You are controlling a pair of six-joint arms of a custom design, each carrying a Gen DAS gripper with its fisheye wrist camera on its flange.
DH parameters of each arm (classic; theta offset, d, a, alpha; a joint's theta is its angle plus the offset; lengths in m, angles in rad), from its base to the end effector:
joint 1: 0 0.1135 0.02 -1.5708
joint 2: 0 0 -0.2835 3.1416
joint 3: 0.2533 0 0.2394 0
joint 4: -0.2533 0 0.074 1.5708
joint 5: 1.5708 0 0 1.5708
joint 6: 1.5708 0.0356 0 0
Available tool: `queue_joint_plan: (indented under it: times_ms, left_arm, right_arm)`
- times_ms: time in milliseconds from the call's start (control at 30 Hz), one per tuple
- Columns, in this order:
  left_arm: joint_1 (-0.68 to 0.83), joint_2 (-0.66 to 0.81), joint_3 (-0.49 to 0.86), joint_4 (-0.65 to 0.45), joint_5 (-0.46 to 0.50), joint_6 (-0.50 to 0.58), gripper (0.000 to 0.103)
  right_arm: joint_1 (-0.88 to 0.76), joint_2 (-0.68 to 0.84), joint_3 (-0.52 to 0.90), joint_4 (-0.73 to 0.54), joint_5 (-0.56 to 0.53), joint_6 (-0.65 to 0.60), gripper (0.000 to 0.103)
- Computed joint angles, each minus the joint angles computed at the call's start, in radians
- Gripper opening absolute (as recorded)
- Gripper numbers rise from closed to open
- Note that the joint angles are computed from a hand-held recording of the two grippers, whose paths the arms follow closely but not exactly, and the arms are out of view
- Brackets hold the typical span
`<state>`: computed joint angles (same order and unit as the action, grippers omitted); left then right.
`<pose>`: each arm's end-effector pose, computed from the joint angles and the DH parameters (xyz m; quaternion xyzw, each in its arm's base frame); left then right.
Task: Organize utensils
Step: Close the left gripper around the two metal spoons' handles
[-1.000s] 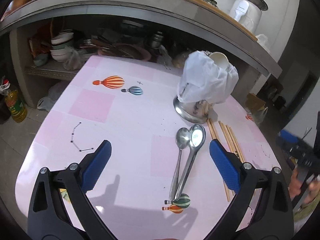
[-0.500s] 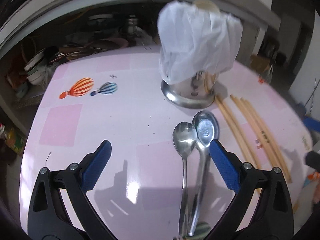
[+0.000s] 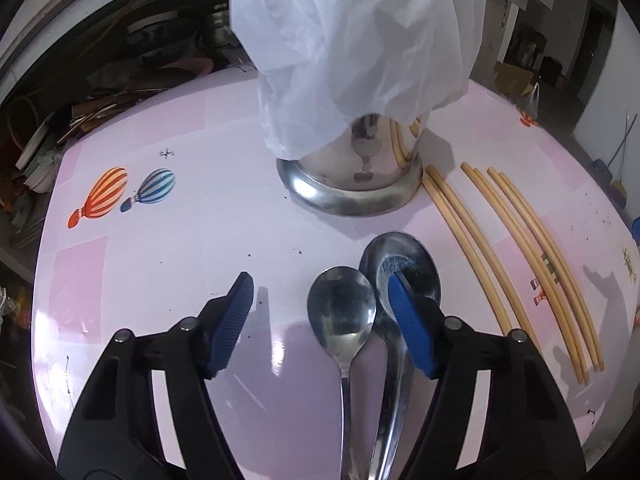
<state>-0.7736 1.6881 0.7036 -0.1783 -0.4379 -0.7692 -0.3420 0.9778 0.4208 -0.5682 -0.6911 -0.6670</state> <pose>0.2062 -0.1803 0.1377 -0.0419 0.9560 0.0146 0.2901 0.1336 -0.0235 0.1855 -0.2223 0.8934 0.1887 0.3417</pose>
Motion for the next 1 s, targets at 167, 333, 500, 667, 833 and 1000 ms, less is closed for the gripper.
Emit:
queue_joint_plan:
  times_ms: [167,333,500,667,833,1000]
  left_arm:
    - [0.018,0.036,0.022,0.008,0.044,0.002,0.059]
    - [0.039,0.039,0.017,0.015,0.070,-0.007,0.054]
    - [0.039,0.037,0.023,-0.005,0.069,-0.001,0.052]
    - [0.037,0.043,0.041,-0.026,0.072,-0.014,0.045]
    - [0.026,0.053,0.059,-0.044,0.069,-0.022,0.037]
    - [0.025,0.053,0.063,-0.054,0.069,-0.030,0.035]
  right_arm:
    - [-0.031,0.039,0.007,0.005,-0.014,-0.015,0.097]
    - [-0.054,0.061,0.015,0.004,-0.026,-0.031,0.097]
    - [-0.063,0.068,0.015,0.004,-0.032,-0.034,0.097]
    - [-0.075,0.074,0.016,0.001,-0.036,-0.042,0.097]
    - [-0.095,0.080,0.021,-0.008,-0.044,-0.057,0.097]
    - [-0.114,0.081,0.028,-0.022,-0.055,-0.074,0.097]
